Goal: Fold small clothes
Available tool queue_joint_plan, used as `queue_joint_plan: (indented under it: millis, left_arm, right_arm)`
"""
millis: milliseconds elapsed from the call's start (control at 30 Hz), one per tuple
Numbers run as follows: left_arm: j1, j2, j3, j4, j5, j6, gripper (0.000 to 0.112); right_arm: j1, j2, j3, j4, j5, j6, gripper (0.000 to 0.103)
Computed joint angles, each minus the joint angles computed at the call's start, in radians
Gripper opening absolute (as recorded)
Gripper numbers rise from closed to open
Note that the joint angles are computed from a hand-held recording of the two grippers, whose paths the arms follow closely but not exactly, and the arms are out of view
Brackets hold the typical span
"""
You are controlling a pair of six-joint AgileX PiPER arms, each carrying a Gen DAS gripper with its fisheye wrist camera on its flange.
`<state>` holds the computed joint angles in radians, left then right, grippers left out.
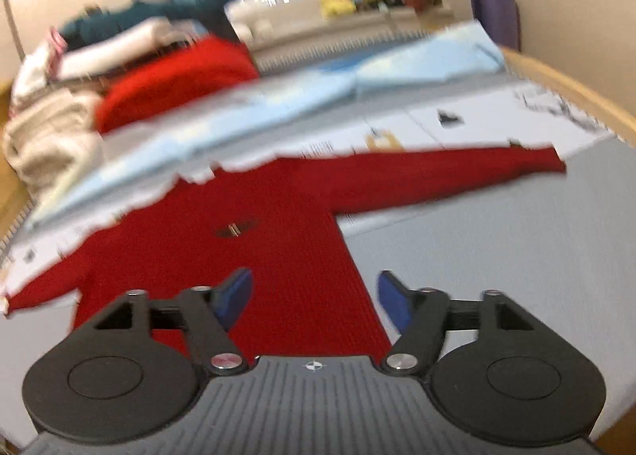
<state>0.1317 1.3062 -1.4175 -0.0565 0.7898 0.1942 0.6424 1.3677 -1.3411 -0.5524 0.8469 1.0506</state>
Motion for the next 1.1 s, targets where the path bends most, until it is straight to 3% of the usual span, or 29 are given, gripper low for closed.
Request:
queue_joint_plan:
  millis: [100,200,300,400,500,667,767,800,867,967,1100]
  left_arm:
    - [-0.034,0.049,-0.135,-0.001,-0.010,-0.052,0.090]
    - [-0.087,0.138,-0.255,0.089,0.016,-0.182,0.090]
    - [-0.132,0.286,-0.411,0.186,0.120,-0.288,0.090]
    - [-0.119,0.420,-0.533,0.176,0.174,-0.269,0.086]
    - [-0.095,0.497,-0.565,0.150,0.140,-0.216,0.083]
    - [-0.009,0.609,-0.642,0.009,0.118,-0.106,0.080]
    - [0.029,0.631,-0.574,-0.010,0.049,-0.092,0.068]
    - [0.041,0.650,-0.577,-0.005,0.071,-0.102,0.060]
    - [0.063,0.737,-0.688,0.012,0.206,-0.161,0.045]
    - [0.122,0.820,-0.820,-0.082,0.290,-0.162,0.046]
    - [0.161,0.882,-0.915,-0.085,0.325,-0.179,0.045]
  right_arm:
    - [-0.004,0.007,-0.026,-0.003,-0.009,0.003,0.085]
    - [-0.012,0.028,-0.041,0.007,0.005,0.006,0.086]
    - [-0.024,0.046,-0.054,0.009,0.014,0.015,0.086]
    - [0.000,0.065,-0.084,-0.027,0.058,0.037,0.086]
    - [0.027,0.113,-0.132,-0.062,0.137,0.019,0.086]
    - [0.048,0.136,-0.152,-0.113,0.176,0.003,0.085]
    - [0.063,0.165,-0.173,-0.143,0.217,-0.004,0.085]
    - [0.066,0.173,-0.179,-0.150,0.222,-0.001,0.084]
    - [0.075,0.187,-0.191,-0.165,0.224,0.004,0.082]
    - [0.080,0.211,-0.230,-0.166,0.227,-0.022,0.080]
    - [0.022,0.315,-0.457,0.017,0.276,-0.187,0.060]
